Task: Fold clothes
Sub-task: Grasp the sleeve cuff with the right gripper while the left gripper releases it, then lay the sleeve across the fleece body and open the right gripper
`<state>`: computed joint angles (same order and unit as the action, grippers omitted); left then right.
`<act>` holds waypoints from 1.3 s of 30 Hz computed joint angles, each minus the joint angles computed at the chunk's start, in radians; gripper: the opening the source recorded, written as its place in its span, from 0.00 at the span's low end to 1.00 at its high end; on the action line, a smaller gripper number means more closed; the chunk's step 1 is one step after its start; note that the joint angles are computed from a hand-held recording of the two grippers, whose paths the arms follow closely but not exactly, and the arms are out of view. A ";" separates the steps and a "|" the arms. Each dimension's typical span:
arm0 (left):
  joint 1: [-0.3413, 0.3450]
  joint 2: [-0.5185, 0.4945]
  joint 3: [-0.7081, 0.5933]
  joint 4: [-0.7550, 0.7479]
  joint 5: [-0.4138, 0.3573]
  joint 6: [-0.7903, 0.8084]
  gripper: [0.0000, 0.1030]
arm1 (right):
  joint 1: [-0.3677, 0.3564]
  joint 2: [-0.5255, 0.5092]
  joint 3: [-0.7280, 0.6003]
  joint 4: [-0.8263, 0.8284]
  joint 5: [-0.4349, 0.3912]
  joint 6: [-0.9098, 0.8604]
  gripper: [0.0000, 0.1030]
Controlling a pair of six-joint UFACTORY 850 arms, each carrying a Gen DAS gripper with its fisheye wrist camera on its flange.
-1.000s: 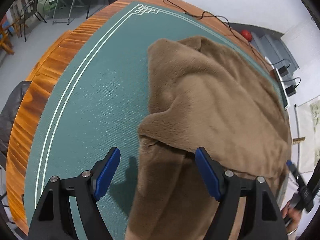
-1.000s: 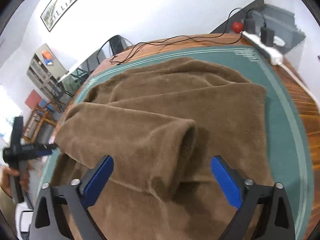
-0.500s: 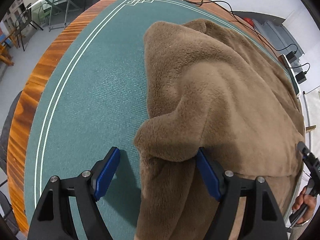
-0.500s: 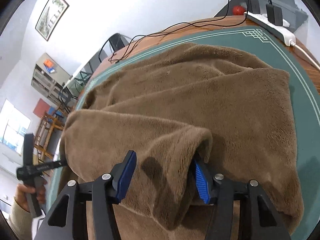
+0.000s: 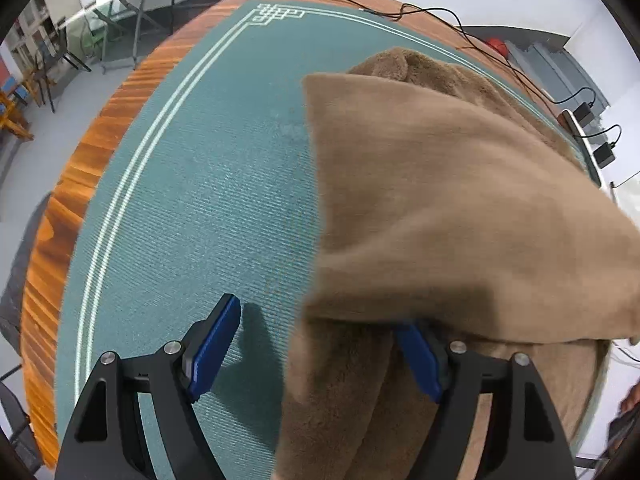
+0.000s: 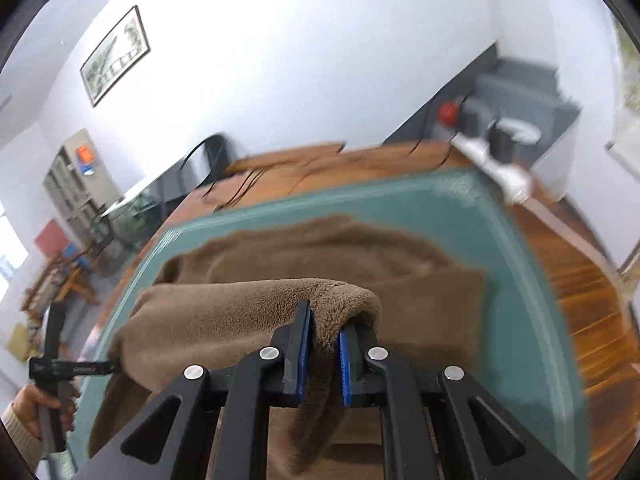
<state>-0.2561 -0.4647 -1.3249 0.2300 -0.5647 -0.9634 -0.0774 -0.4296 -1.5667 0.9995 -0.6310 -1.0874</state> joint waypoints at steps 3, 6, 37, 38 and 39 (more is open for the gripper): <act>-0.009 -0.012 -0.010 0.019 -0.010 -0.006 0.78 | -0.008 -0.002 -0.012 -0.065 0.044 0.060 0.13; -0.016 -0.033 -0.024 0.039 -0.033 -0.020 0.78 | -0.012 -0.069 -0.075 -0.203 -0.031 0.192 0.13; -0.070 -0.003 -0.099 0.231 -0.005 -0.183 0.80 | 0.076 -0.041 0.084 -0.559 0.058 0.325 0.83; -0.071 -0.012 -0.109 0.222 0.005 -0.170 0.80 | 0.070 -0.058 0.072 -0.552 0.034 0.335 0.88; -0.071 -0.035 -0.135 0.213 0.007 -0.149 0.80 | 0.067 -0.056 0.079 -0.526 0.045 0.312 0.89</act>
